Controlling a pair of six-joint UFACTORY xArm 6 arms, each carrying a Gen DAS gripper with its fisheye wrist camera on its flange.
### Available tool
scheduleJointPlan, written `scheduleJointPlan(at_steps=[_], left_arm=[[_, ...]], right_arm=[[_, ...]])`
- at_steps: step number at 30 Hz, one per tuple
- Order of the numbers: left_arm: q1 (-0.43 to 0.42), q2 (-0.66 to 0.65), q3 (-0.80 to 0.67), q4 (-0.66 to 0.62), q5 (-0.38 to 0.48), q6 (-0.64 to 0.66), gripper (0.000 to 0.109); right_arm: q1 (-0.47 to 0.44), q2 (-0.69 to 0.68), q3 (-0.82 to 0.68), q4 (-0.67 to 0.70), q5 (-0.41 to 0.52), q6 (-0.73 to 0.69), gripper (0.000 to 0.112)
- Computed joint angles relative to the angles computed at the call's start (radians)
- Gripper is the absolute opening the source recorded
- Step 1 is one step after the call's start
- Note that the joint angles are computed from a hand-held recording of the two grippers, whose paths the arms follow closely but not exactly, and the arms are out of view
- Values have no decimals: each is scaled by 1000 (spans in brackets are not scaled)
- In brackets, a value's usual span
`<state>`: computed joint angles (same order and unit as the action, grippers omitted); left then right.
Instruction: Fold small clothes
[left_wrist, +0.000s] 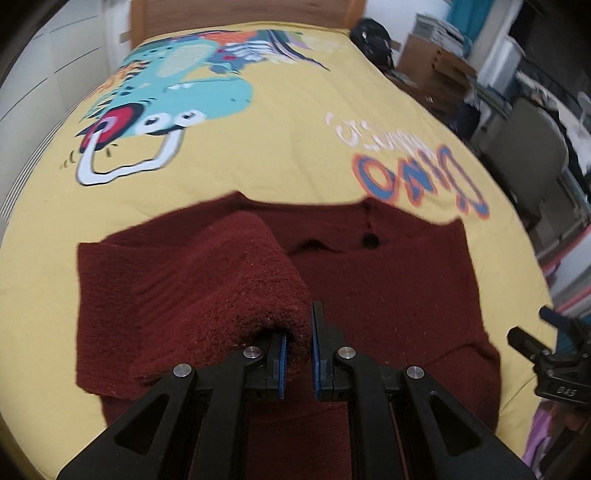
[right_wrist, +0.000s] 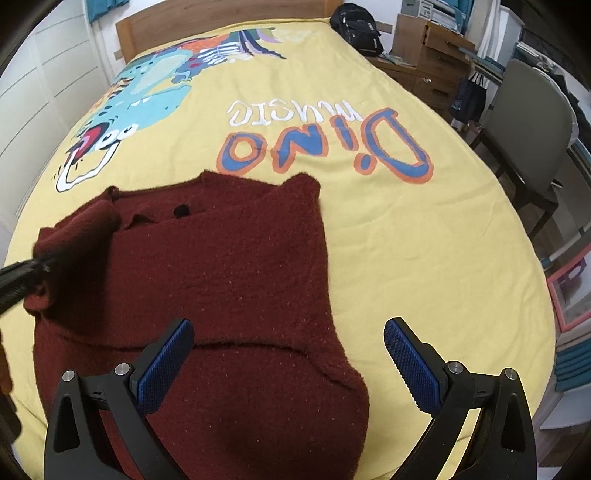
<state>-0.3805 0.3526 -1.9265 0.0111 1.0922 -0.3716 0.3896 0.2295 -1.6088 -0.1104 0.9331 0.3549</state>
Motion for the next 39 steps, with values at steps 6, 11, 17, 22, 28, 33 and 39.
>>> scheduleJointPlan(at_steps=[6,11,17,22,28,33,39], left_arm=[[-15,60,29,-13,39,-29,8],[-26,55,84,29,9,-21,10],[-28,108,12,44,57,-15,14],[-6,114,-15,-13,97,9,53],[-1,95,-11,-22,135,37,88],[24,-1,105,-44,115,79,89],[77,-138,266,-5,131,83,89]], right_arm=[[6,-7,47,28,-5,-9,103],[8,-10,72,45,-9,-17,103],[5,-24,93,53,-19,-16,103],[1,-33,105,61,-25,-17,103],[-5,-53,133,83,-30,-30,103],[-5,-61,149,84,-24,-37,103],[7,-54,138,80,-16,-39,103]])
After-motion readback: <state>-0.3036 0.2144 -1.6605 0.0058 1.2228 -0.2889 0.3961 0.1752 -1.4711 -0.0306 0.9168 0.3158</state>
